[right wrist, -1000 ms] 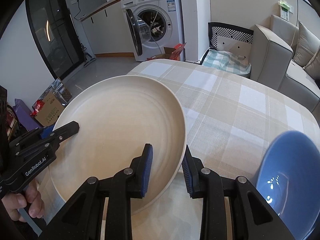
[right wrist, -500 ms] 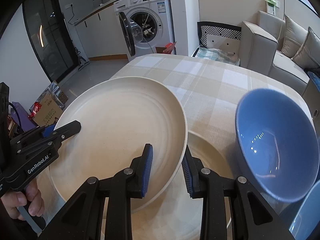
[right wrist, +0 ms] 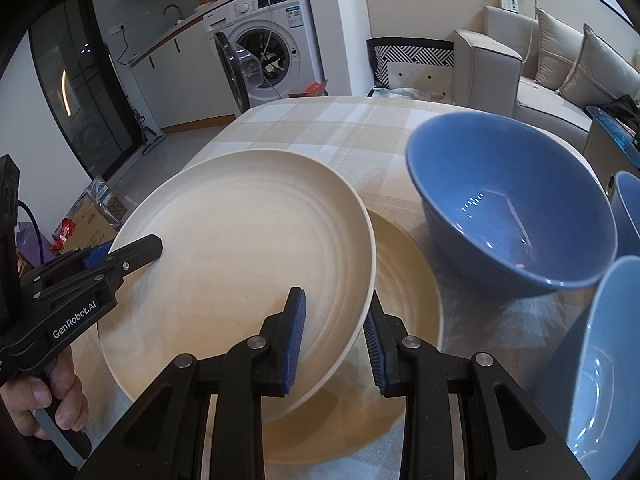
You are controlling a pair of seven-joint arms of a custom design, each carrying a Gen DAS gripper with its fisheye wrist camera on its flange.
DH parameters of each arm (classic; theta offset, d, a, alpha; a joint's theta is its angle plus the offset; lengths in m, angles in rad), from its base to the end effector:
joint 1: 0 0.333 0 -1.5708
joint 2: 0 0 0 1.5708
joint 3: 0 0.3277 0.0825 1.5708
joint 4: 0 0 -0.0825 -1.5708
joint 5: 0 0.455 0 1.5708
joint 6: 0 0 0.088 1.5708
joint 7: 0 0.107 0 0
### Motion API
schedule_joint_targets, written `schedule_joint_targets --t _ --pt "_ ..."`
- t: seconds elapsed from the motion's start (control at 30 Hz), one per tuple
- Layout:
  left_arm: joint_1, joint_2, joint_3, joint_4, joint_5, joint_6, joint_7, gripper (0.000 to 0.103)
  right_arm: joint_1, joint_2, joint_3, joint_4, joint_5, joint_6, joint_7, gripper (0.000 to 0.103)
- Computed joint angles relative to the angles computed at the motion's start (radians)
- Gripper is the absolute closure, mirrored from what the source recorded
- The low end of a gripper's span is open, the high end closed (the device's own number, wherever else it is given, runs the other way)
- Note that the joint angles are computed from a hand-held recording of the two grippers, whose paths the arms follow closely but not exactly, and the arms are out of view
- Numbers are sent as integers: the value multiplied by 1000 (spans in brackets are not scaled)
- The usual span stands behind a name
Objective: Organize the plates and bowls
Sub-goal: 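Lift the cream plates with both grippers and carry them toward the blue bowls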
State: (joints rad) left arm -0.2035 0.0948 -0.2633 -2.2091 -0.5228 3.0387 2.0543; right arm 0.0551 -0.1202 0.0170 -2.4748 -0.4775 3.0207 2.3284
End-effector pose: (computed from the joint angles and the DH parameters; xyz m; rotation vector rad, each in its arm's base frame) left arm 0.5864 -0.2506 0.3814 -1.4265 2.2463 -0.9558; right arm 0.5486 0.0739 0.3697 -1.5878 2.0025 -0.5762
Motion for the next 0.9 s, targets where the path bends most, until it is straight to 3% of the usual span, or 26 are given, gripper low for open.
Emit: schedule_joint_targets --t 0.33,0.47,0.9 --pt "-14 24 -7 18 36 -25 1 77 -73 -64 52 -48 -192 -56 172 73" --pt "-18 30 -7 22 52 -35 -2 77 -60 -73 35 -63 -184 -61 169 73" --pt "-6 50 -15 47 1 -69 45 76 -66 -84 59 -52 -277 -113 230 72"
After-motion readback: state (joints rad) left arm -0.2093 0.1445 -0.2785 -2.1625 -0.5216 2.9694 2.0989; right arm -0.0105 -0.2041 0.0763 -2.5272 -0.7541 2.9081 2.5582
